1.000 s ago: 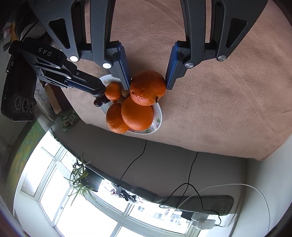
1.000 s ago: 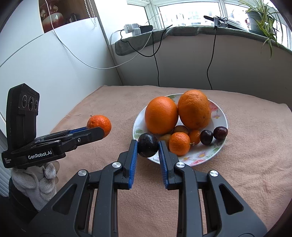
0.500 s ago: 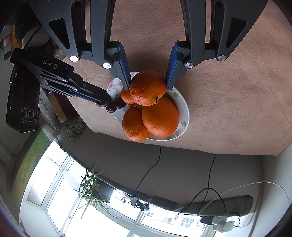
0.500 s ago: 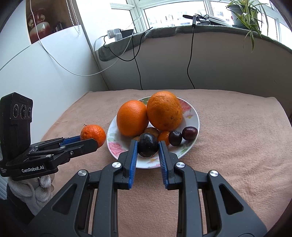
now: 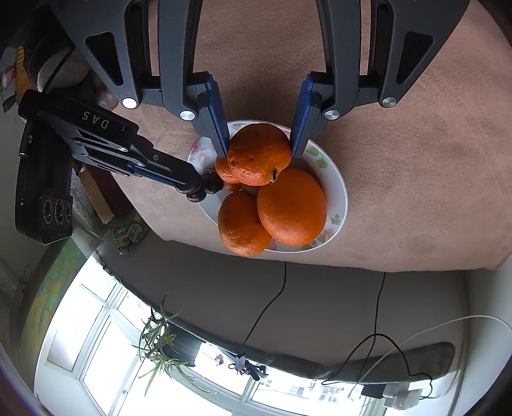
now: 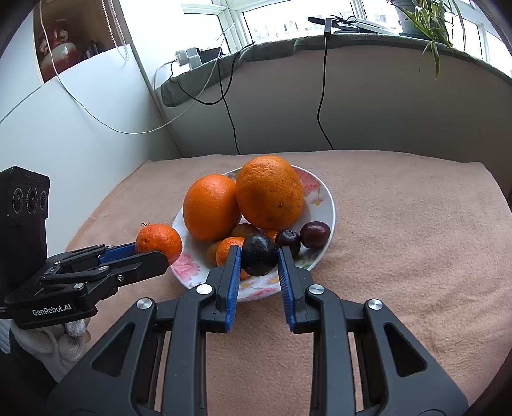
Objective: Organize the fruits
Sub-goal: 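Lower the tangerine and plum onto the plate and open both grippers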
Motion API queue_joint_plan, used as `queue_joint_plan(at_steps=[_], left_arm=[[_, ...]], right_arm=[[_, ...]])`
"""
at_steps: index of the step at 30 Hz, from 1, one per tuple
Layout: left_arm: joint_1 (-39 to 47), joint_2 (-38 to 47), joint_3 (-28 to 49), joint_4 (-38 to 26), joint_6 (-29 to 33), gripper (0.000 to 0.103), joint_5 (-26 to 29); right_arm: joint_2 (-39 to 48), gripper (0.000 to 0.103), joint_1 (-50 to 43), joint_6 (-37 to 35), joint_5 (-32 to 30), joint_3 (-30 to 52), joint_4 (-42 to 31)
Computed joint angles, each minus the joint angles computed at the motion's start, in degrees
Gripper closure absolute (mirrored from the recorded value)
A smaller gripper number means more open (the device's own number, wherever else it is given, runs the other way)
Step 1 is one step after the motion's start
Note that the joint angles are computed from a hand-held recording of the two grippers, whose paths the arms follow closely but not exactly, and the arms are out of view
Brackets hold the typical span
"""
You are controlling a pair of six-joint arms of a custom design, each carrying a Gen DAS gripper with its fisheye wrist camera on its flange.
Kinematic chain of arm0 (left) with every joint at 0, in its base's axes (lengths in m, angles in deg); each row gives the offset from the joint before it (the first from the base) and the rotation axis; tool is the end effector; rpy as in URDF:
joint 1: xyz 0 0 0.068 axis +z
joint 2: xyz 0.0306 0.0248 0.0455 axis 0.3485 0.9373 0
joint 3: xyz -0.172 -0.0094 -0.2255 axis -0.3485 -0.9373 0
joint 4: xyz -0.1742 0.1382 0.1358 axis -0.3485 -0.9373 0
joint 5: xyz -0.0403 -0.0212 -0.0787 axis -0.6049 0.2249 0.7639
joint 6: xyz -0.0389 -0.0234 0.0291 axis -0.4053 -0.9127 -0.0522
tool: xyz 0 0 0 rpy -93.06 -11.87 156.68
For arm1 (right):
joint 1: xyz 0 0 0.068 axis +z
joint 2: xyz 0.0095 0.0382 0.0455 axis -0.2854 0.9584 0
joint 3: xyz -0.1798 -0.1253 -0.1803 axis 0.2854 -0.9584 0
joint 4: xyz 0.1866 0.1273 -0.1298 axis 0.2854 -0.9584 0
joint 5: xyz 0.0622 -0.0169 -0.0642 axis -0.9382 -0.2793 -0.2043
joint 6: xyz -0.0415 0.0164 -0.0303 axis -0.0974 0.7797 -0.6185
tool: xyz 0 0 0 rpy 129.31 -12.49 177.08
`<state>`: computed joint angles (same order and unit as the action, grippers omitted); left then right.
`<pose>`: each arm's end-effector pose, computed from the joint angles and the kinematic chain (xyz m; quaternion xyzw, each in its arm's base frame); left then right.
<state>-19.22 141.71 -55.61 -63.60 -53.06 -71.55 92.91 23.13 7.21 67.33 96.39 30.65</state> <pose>0.1856 -0.1646 0.1249 0.2410 0.8711 -0.2870 0.3174 0.1225 0.0885 0.1387 0.0445 0.9119 0.1401 0.3833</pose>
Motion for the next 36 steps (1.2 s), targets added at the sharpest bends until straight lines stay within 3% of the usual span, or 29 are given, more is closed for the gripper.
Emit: queue_joint_plan(at_steps=[15, 17, 19, 29, 31, 36], left_arm=[[-0.95, 1.41, 1.21, -0.17, 0.11, 0.065, -1.63], [-0.95, 1.42, 1.19, -0.08, 0.11, 0.065, -1.75], [-1.11, 1.50, 1.36, -0.10, -0.09, 0.062, -2.23], [-1.31, -1.44, 0.26, -0.33, 0.82, 0.055, -3.67], [-1.53, -2.39, -0.07, -0.53, 0.84, 0.049, -4.15], [-1.80, -5.02, -1.25, -0.86, 0.94, 0.048, -5.21]], right_arm=[[2.34, 0.078, -2.09, -1.72, -1.46, 0.17, 2.44], [2.42, 0.074, -2.17, -1.63, -1.43, 0.23, 2.50], [1.55, 0.053, -2.14, -1.34, -0.94, 0.08, 2.25], [-3.04, 0.052, -0.52, 0.32, 1.01, 0.38, -2.10], [-4.15, 0.047, 0.70, 1.26, 2.28, 0.52, -3.57], [-7.15, 0.037, 4.55, 3.82, 6.95, 1.57, -8.76]])
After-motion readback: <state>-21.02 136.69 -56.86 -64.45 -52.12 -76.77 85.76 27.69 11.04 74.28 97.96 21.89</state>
